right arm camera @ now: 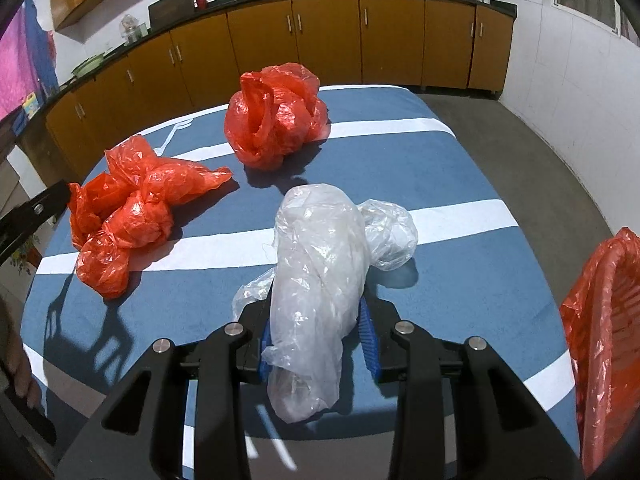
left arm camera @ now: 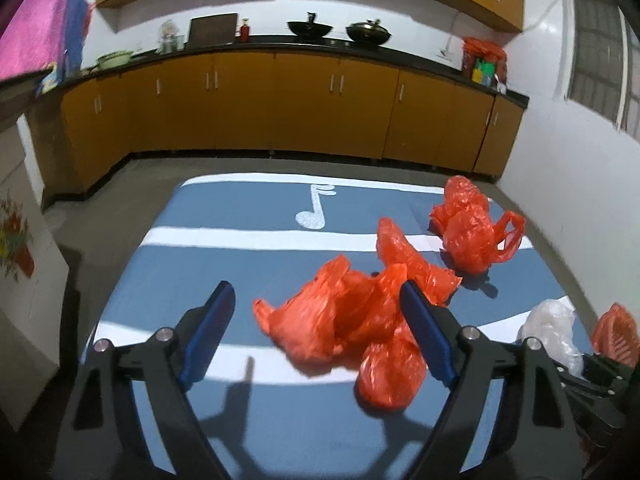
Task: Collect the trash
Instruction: 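Grasp the clear plastic bag with the right tool while the left tool grasps a red bag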
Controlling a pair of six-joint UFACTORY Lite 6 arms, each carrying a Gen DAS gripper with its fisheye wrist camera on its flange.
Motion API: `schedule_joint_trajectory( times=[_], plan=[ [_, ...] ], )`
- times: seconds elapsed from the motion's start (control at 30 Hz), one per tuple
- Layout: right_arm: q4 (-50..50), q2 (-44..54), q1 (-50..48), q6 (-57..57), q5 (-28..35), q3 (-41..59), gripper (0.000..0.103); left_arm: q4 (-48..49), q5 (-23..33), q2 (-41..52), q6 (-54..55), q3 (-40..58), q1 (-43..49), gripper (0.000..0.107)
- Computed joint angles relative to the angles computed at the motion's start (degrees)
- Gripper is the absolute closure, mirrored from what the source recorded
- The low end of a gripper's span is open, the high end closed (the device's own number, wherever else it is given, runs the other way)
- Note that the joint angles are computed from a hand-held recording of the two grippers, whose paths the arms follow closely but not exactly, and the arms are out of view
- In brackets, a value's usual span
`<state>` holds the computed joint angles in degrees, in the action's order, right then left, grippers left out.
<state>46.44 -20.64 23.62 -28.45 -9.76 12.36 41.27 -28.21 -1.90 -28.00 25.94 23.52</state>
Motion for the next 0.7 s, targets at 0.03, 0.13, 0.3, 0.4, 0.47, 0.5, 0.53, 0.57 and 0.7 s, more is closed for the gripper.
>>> schedule_joint_trajectory(
  times=[0.03,0.13,0.3,0.4,0.47,0.5,0.53,0.57,0.7],
  plan=[
    [-0.2,0.0,-0.3,-0.1,0.3,0.2,0.068,-2.4,0.7,0.9,2.0,0.7,-1.2,0.024],
    [-1.9,0.1,-0.6,1.3,0.6,0.3,0.068,-3.5,2.2,5.0,2.8,3.6,-2.8,0.027],
    [-4.4,-0.6,-1.2,3.5,1.0,-0.4,0.068,-2.5,4.2,10.0,0.9,7.0,-3.3,0.035],
    [-2.7,-1.7,-1.4,1.5,1.3,-1.1,0.068,1.4,5.4,12.8,-3.3,9.4,-2.5,0.046],
    [-2.9,-2.3,-1.8,1.4,1.5,-1.5,0.068,4.9,4.3,13.3,-6.3,9.7,-1.0,0.052],
    [-2.8,-2.6,-1.9,1.1,1.5,-1.7,0.068,5.8,3.9,13.4,-6.9,9.8,-0.6,0.054],
    [-2.9,-2.7,-2.1,1.1,1.7,-1.7,0.068,6.1,3.5,13.5,-7.0,9.9,-0.3,0.06],
    [-3.0,-2.8,-2.2,1.1,1.6,-1.9,0.068,5.9,3.1,13.4,-6.5,9.7,-0.1,0.065],
    [1.0,-4.3,-2.2,-3.2,1.7,-2.7,0.068,3.5,1.5,11.9,-3.1,7.7,0.7,0.079]
  ],
)
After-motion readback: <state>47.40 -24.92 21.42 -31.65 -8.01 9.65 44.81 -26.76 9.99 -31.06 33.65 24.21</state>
